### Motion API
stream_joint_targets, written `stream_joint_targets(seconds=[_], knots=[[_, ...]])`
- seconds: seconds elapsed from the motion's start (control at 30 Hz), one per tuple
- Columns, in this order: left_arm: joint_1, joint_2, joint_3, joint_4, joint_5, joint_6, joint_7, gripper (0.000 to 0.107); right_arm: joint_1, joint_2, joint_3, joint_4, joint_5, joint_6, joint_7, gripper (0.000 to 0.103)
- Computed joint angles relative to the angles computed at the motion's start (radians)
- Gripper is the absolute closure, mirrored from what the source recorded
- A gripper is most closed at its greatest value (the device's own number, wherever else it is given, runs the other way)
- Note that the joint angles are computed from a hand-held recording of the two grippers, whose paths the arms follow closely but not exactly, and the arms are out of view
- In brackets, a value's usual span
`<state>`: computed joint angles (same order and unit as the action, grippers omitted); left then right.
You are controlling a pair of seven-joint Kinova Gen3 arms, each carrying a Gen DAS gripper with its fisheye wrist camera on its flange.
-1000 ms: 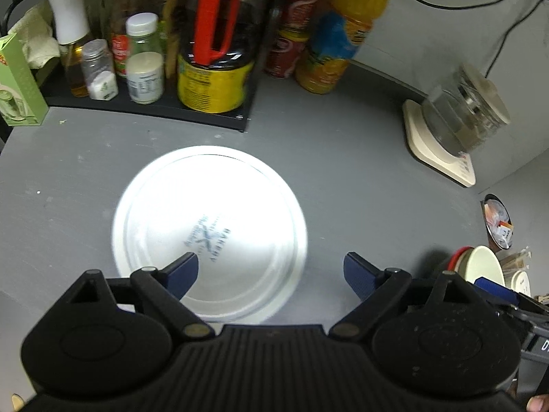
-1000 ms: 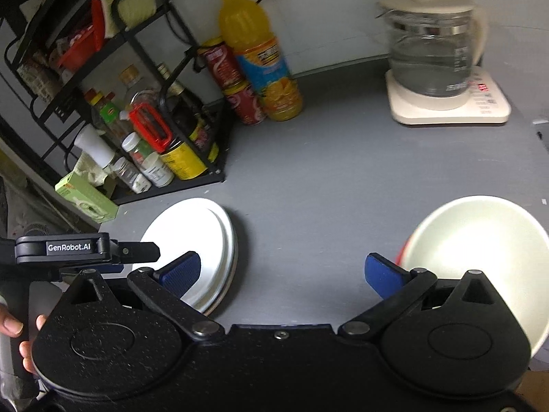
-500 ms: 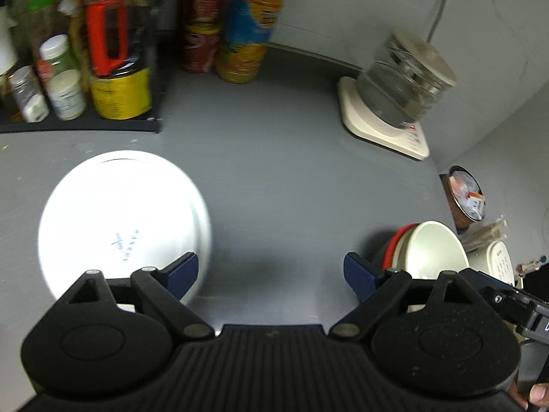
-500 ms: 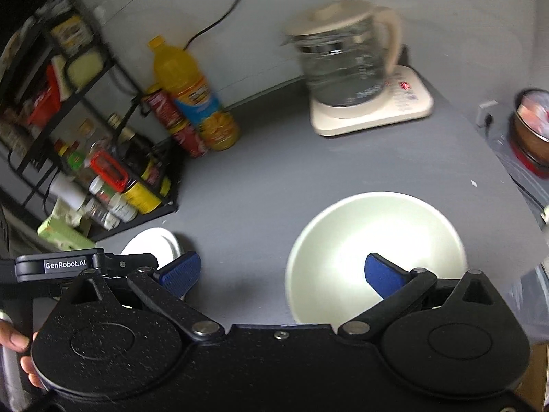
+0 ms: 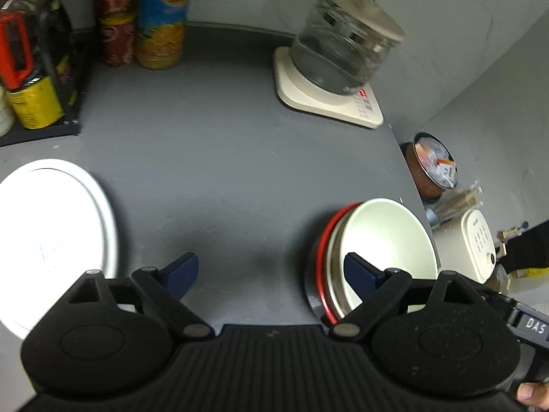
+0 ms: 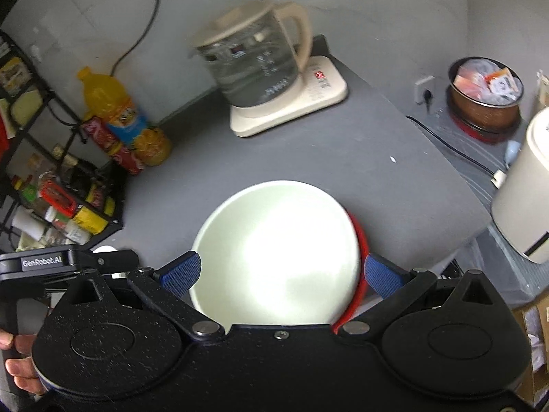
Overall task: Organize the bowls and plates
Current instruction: 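Close both grippers on the rim of the nested white and red bowls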
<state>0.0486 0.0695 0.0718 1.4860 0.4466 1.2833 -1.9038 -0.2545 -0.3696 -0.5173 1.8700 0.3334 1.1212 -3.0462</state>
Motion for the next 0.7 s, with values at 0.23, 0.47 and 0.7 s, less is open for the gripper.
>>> stream_joint_targets(seconds=[0.23,0.47,0.7], knots=[[0.028,0.035,0.022,0.001,0.000,-0.015,0.011,0.018,0.019,-0.014,0.005,0.050,-0.006,0.007,-0.055,0.004],[0.064,0.079,0.044,0.003,-0.018,-0.030,0.034,0.020,0.025,-0.035,0.077,0.131,-0.096,-0.061,-0.046,0.019],[0.087,0.135,0.062,0.007,-0.019,-0.036,0.057,0.024,0.026,-0.030,0.142,0.196,-0.185,-0.149,0.001,0.041]])
